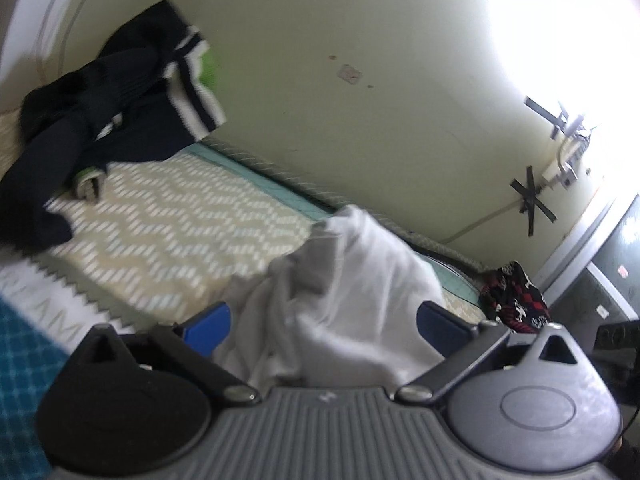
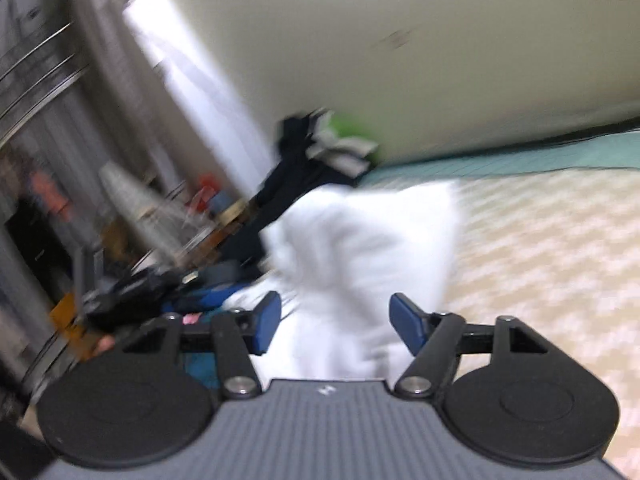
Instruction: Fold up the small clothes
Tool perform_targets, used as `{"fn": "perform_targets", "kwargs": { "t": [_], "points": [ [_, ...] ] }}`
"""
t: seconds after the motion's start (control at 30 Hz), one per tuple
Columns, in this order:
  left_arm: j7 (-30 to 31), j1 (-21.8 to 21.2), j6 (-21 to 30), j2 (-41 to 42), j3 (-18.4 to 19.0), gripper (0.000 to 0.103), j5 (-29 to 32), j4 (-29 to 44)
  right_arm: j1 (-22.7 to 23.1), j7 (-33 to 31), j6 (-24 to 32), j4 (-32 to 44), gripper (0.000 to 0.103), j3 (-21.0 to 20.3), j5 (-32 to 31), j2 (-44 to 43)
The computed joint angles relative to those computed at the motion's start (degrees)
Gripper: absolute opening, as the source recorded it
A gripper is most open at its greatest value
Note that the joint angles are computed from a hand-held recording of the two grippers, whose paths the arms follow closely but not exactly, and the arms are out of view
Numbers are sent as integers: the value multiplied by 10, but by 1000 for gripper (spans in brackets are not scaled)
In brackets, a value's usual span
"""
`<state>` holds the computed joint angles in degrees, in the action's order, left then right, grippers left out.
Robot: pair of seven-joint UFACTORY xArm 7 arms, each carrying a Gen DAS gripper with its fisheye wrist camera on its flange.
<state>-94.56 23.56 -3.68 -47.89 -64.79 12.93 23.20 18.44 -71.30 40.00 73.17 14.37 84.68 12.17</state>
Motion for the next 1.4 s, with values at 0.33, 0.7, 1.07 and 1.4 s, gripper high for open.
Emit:
{"fn": "perform_targets", "kwargs": {
  "t": [0.33, 0.7, 1.07, 1.4],
  "points": [
    [41, 58, 118, 44, -47, 92, 39, 90, 52, 38, -76, 159, 45, 40, -74, 116],
    [-22, 16, 136, 83, -28, 35, 85, 52, 135, 230, -78, 335, 48, 25, -383, 267],
    [-84, 27, 121, 49, -44, 67, 100, 37, -75, -47, -182, 124, 55, 233, -110, 138],
    [-81, 49, 28, 29, -58, 103, 69, 10, -126, 48, -82, 1, 74, 144, -25, 47]
  ]
}}
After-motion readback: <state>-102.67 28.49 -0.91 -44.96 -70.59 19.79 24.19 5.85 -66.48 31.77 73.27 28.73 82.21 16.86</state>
